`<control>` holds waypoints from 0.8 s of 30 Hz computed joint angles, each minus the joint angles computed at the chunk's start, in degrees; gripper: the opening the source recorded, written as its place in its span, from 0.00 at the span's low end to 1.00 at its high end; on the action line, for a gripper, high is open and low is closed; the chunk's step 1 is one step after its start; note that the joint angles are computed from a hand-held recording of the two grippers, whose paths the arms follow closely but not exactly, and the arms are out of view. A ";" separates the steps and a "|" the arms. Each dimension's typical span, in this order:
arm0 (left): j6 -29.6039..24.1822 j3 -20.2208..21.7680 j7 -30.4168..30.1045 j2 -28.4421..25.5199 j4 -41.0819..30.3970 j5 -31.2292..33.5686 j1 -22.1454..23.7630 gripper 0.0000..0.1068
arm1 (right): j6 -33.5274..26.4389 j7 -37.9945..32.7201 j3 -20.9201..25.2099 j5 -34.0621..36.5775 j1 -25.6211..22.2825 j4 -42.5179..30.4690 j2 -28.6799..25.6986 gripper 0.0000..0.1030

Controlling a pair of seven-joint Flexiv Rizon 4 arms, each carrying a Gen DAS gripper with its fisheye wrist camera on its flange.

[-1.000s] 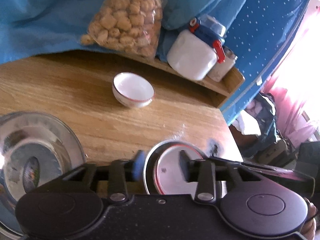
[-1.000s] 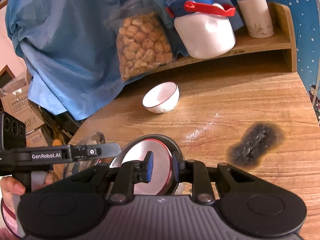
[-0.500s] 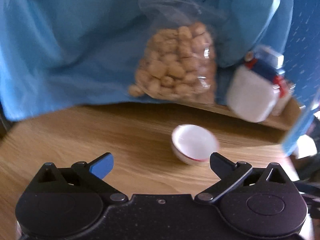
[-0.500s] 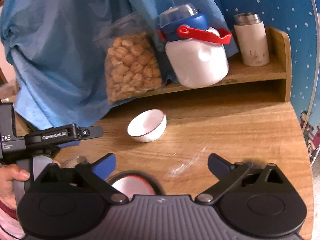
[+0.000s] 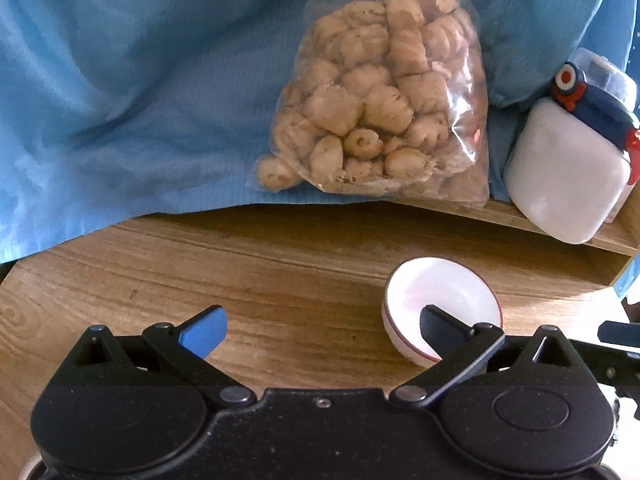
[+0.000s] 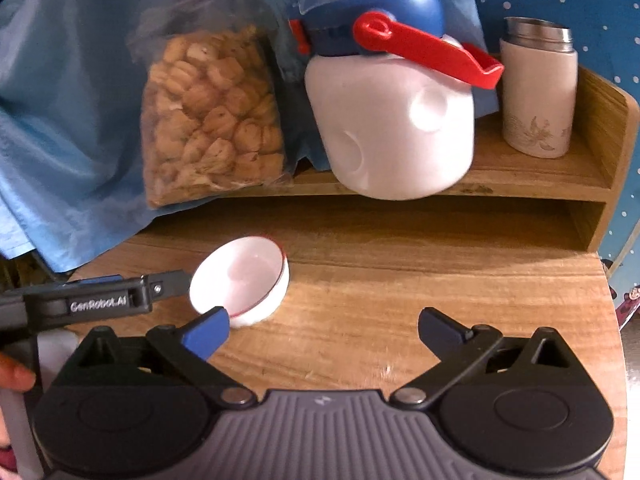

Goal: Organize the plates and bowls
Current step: 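Move both tools to the second white red-rimmed bowl and grasp its rim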

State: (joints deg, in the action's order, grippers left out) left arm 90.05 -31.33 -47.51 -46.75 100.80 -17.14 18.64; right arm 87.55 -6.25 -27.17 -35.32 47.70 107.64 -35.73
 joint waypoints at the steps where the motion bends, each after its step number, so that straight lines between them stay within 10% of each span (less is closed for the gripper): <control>1: -0.04 0.18 0.12 -0.34 -0.41 0.09 -0.16 0.96 | -0.70 -0.43 0.97 0.28 -0.82 -0.95 -0.42 1.00; 24: -2.80 -1.01 2.64 -3.40 -2.98 -1.74 0.13 0.85 | -11.04 -5.84 14.34 -4.99 -11.60 -14.02 -6.95 0.73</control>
State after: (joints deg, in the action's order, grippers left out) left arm 87.25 -32.34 -44.86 -50.15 97.82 -18.88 18.77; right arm 76.51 -12.09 -12.83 -40.31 36.10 93.62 -42.68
